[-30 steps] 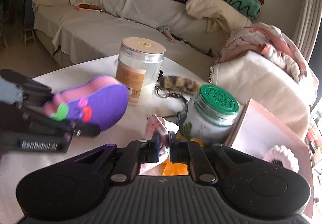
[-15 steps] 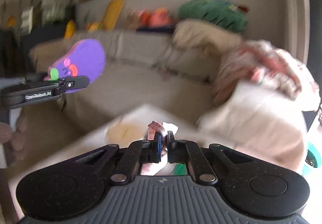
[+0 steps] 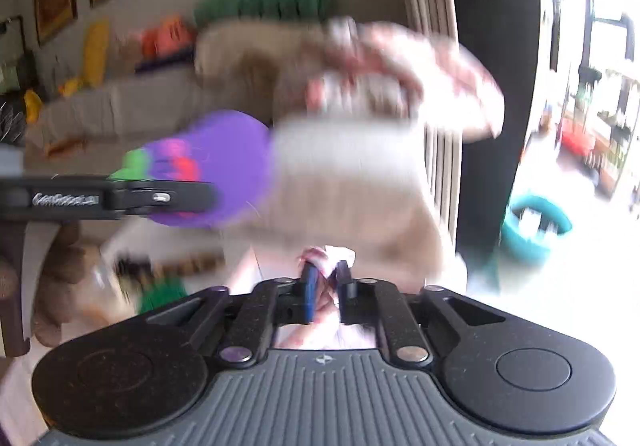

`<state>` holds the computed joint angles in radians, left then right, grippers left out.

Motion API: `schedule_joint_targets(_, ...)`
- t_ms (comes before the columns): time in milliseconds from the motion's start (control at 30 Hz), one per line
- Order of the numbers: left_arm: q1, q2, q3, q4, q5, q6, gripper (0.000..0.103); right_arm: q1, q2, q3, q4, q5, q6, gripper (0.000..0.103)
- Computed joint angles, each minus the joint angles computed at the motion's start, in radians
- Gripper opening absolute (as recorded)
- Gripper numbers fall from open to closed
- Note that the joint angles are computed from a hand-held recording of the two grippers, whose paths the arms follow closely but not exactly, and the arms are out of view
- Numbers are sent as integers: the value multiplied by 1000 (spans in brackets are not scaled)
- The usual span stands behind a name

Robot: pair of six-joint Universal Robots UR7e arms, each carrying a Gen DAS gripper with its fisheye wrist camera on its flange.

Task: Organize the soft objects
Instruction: 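Place the sponge and cloth into the pink box and open both tools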

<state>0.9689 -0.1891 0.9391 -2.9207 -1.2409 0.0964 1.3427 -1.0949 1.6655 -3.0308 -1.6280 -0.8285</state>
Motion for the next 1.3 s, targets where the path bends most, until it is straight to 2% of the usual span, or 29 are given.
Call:
schedule_joint_targets(67, -11, 53, -73, 134, 90, 23, 36, -33, 3, 11, 23, 7, -10, 37)
schedule_joint_targets(133, -23, 79, -89, 172, 150, 92, 38, -60, 8, 23, -6, 31, -26, 42)
schedule_joint_targets(200, -28, 65, -54, 154, 164, 120, 39, -78, 9, 25, -15, 57, -28, 47)
schedule_joint_targets(333, -34, -45, 136, -64, 133, 75, 39, -94, 8, 20, -9, 105, -10, 49)
schedule_joint_targets(433, -48, -108, 232, -192, 198, 86, 39, -95, 1, 33, -21, 126, 6, 55)
schedule_joint_targets(533, -52, -153, 330, -306, 248, 74, 39, -86, -3, 48, -34, 104, 84, 57)
schedule_joint_targets(600, -58, -179, 423, -449, 294, 115, 39, -85, -6, 78, -90, 96, 92, 57)
schedule_joint_targets(667, -58, -205, 506, -543, 327, 155, 39, -69, 14, 116, -219, 57, 56, 58)
schedule_joint_targets(700, -53, -220, 540, -554, 316, 159, 39, -58, 26, 135, -282, 25, 41, 58)
schedule_joint_targets(800, -22, -264, 644, -576, 201, 211, 39, -37, 28, 208, -392, -27, 33, 61)
schedule_joint_targets(867, -5, -267, 690, -605, 150, 271, 39, -24, 26, 275, -480, -63, 22, 69)
schedule_joint_targets(900, 2, -272, 710, -609, 140, 275, 39, -15, 32, 304, -526, -85, 6, 70)
schedule_joint_targets(967, 17, -291, 754, -593, 123, 208, 39, 11, 49, 343, -589, -124, -44, 70)
schedule_joint_targets(1033, 29, -312, 794, -572, 102, 94, 39, 39, 64, 356, -577, -139, -130, 70)
schedule_joint_targets(1067, 33, -323, 823, -582, 97, 43, 39, 49, 73, 359, -572, -130, -168, 70)
schedule_joint_targets(1133, 34, -323, 850, -605, 101, -23, 39, 54, 80, 365, -526, -64, -204, 70)
schedule_joint_targets(1200, 27, -302, 854, -660, 143, -52, 39, 56, 79, 364, -432, -21, -214, 69)
schedule_joint_targets(1267, 16, -274, 847, -710, 206, -92, 39, 62, 103, 370, -407, -30, -268, 49)
schedule_joint_targets(1300, 13, -263, 839, -725, 228, -121, 39, 67, 125, 380, -457, -41, -314, 48)
